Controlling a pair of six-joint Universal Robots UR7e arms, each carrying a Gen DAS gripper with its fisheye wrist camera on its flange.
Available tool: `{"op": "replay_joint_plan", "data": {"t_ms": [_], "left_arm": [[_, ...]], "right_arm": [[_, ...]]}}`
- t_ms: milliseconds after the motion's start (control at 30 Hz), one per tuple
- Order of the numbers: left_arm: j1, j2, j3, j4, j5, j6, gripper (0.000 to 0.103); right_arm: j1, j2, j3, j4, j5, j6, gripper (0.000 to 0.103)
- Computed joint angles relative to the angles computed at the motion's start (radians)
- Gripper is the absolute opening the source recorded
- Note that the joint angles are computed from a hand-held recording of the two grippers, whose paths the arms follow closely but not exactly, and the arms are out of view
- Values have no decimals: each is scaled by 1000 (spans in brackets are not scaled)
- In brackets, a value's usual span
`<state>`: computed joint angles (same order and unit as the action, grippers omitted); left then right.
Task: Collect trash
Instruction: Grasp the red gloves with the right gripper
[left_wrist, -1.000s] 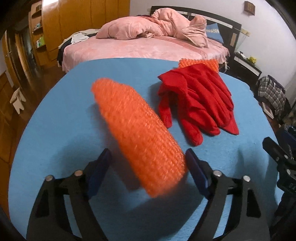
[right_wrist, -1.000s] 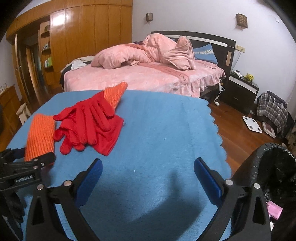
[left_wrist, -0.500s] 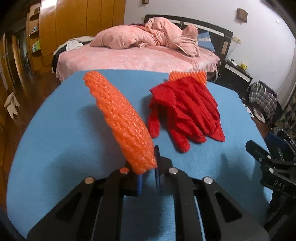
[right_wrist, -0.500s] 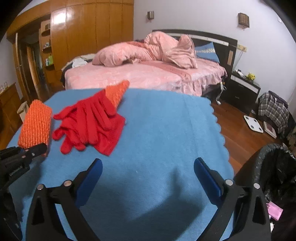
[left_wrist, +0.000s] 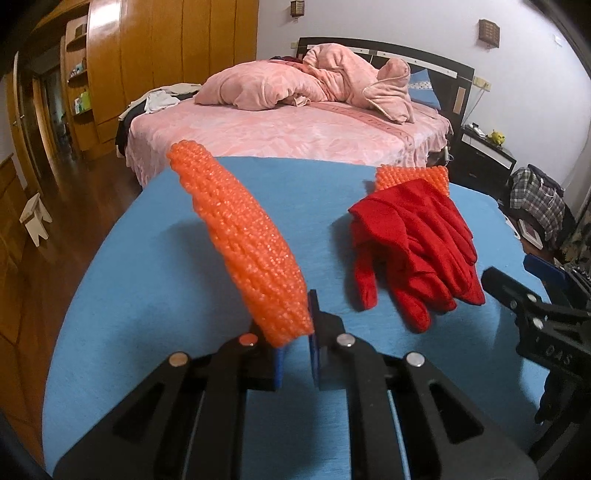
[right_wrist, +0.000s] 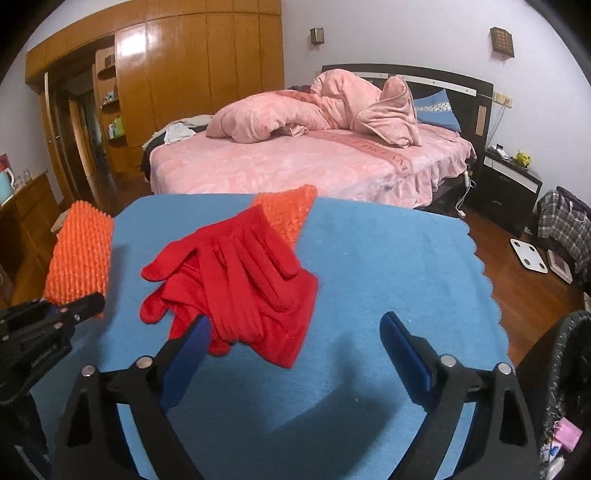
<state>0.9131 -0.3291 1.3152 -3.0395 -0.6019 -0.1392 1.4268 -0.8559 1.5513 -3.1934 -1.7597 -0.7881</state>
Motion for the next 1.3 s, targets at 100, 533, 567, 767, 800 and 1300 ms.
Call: {"op": "replay_joint_plan", "data": {"t_ms": [100, 533, 567, 767, 800, 1300], "left_arm": [[4, -4, 3, -8, -1, 4, 10], [14, -13, 17, -18, -24, -8, 10], [13, -11, 15, -14, -23, -7, 10], [11, -4, 6, 11, -28, -17, 10], [11, -4, 6, 13, -29, -18, 10], [-39, -25, 94, 55, -82, -100, 10]], "right_arm": [[9, 16, -28, 27, -3, 13, 85], [-4, 10, -42, 149, -94, 40, 71], [-4, 13, -49, 165, -100, 43, 67], [-4, 19, -47, 176, -95, 10, 35], [-6, 15, -41, 185, -81, 2, 22], [-49, -148, 138, 188, 47, -23, 6]]}}
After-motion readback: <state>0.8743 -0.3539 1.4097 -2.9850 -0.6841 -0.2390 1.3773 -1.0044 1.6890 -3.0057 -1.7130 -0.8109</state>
